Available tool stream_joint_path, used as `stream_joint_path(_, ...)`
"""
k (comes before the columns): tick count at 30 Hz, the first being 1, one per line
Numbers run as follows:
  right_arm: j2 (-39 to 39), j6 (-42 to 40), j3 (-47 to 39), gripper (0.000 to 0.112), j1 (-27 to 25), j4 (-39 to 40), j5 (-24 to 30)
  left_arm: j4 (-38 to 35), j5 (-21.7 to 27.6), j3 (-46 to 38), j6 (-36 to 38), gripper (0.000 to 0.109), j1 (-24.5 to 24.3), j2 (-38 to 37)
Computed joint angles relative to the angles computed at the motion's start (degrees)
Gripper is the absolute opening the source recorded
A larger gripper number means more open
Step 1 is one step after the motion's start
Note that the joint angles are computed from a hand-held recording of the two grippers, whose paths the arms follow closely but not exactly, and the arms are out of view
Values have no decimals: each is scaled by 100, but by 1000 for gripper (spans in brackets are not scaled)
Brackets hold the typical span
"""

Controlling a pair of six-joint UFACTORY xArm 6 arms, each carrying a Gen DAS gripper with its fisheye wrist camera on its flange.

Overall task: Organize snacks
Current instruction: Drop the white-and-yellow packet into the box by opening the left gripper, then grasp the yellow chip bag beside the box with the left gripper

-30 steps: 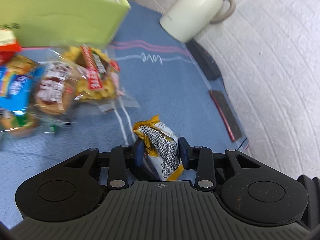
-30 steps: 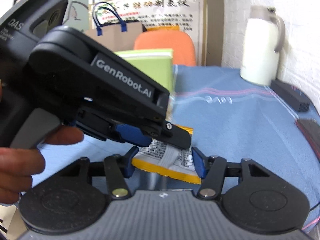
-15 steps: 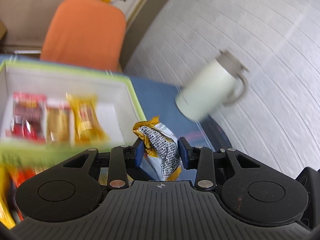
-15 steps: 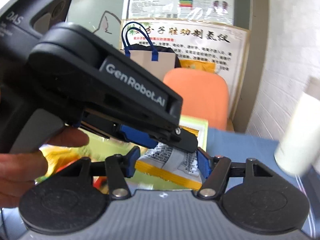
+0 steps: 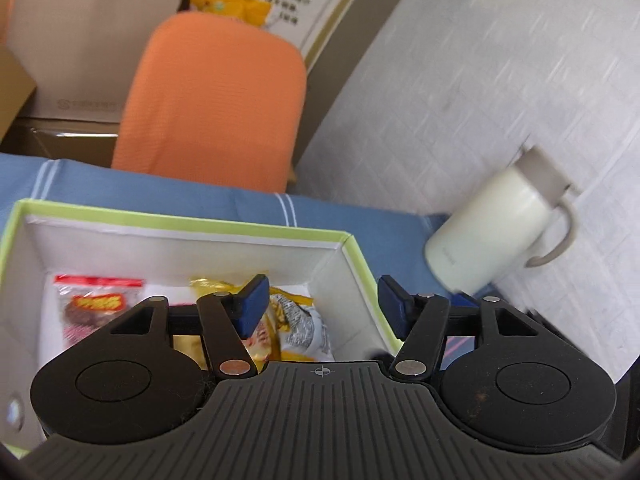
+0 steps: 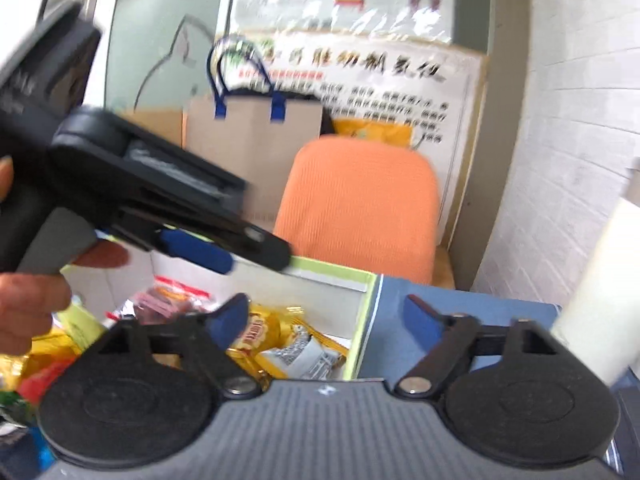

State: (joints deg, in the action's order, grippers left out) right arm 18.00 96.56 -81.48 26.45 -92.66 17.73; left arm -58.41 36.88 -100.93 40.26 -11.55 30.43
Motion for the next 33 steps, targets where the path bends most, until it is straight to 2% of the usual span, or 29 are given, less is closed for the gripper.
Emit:
stream_joint_path(3,-510,815,649,93,310,-634,108,-711,-200,1112,850,56,193,-869)
stream_joint_path(7,-960,1366,1281,93,674,-835,-163,-1500,-322,2540,1826,59,528,-1999)
stream_joint_path(9,-884,1506,1337,93,922,-769,-263,-1684,-371,3104,2111,62,700,-2412)
stream_joint_path(14,-516,2321,1097,93,1468,-1007,-615,-1786,-881,4266,2452,63,1153,-3132)
stream_joint_path(16,-185,2590,765,93,1552,-1099,-930,-1887,-785,4457,2475,63,1435,-3178)
stream_joint_path(17,-10,2403,593,93,1569,-882,-1039,-1868,-639,4453,2436,63,1576,-3127)
stream_joint_path(19,229,1530,334,93,1644,-98,-948,-1512,-357,4248,2032,63,1770,-2908)
stream_joint_path(22,534,891,-252,93,1632,267,-1039,-1173,166,3770,1687,63,1960,-2540)
stream_joint_path(24,841,200,-674,93,1582,906,-1079,-1201,710,3461,1894,62,2101,-2303)
stream_joint_path(25,986,-260,-842,93,1577,1358,-1057,-1064,872,3269,1744,57,2096,-2147)
stream_joint_path(28,1444,-1733,-1316,93,1599,2778,-814,-597,1010,2934,1455,49,2095,-1817)
stream_joint_path(30,1723,-2608,-1560,92,1588,3691,-773,-423,891,2840,1356,49,2078,-1693)
stream_joint_path(33,2068,-3755,-1885,92,1596,4934,-733,-356,1097,2568,1401,51,2150,-1444)
